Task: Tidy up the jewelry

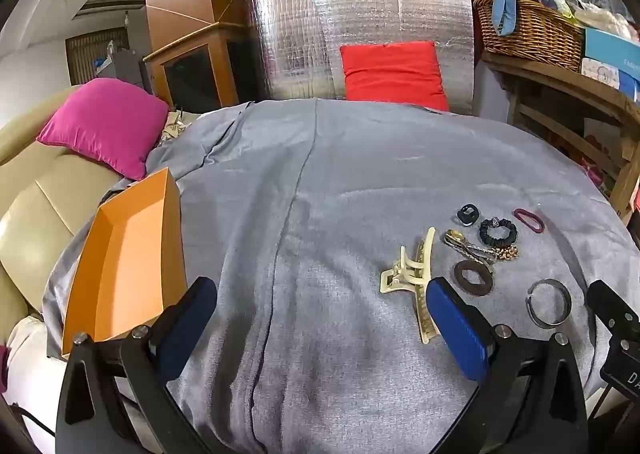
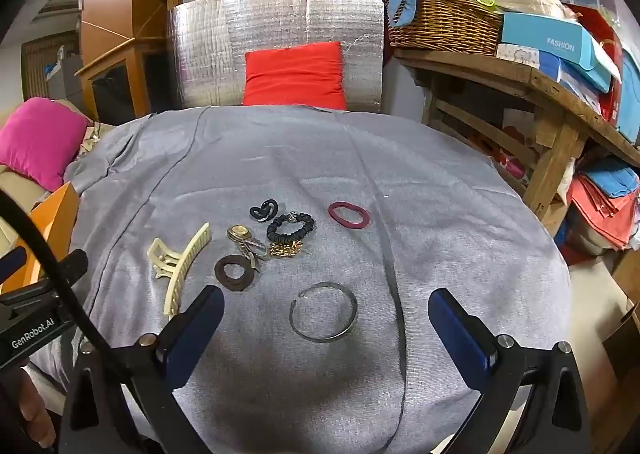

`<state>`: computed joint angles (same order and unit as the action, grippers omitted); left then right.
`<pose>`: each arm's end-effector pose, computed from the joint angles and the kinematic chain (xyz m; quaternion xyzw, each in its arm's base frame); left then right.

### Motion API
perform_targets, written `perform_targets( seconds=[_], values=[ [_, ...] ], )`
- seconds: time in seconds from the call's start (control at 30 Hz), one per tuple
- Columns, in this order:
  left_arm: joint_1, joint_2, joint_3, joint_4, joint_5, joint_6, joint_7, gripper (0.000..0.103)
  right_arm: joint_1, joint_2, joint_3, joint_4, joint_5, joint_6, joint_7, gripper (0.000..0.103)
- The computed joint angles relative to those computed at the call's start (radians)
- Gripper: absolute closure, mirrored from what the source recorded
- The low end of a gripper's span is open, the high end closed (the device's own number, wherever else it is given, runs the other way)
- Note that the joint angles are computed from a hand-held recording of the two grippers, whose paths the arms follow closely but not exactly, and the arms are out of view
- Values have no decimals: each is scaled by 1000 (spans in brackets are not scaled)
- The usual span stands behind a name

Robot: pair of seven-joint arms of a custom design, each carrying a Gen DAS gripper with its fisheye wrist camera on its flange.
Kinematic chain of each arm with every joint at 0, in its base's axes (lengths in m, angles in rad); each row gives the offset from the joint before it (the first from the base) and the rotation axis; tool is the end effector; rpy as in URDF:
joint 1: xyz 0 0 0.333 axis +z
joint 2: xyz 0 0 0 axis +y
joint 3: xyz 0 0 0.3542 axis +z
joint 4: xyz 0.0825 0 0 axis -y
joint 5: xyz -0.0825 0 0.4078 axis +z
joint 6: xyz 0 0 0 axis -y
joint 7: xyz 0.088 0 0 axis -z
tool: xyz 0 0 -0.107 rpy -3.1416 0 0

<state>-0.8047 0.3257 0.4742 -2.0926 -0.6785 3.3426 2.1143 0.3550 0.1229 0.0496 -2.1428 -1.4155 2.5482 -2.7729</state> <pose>0.6220 -0.1682 0.4120 -0.5497 0.6986 -0.3137 0.3335 0.5454 0.2470 0.3901 -0.4954 0.7449 -0.3607 0.2639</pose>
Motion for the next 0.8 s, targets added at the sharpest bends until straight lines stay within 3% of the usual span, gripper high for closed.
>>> perform_targets(
  seconds=[0.23,0.4,0.47,0.53,0.7,0.8],
  values=[
    [40,0,-48,-2,-4,16,13,0,1,3,1,6,8,-2,0,0],
    [23,-2,-32,-2,-22,9,33,0,-1,-2,-2,-3,-17,1,19,0],
    [-5,0,-1,-1,-27,-5,36,0,-2,-1,-2,-2,-18,3,20,0],
    [8,1,-14,-4,-10,7,25,0,0,-2,0,-4,-26,2,34,0],
    [-60,2,70,-3,6,-44,6,0,-1,-1,0,-3,-39,6,49,0],
    [-39,1,49,-10,45,-24,-25,0,-1,-3,1,-3,-12,0,13,0]
  ],
)
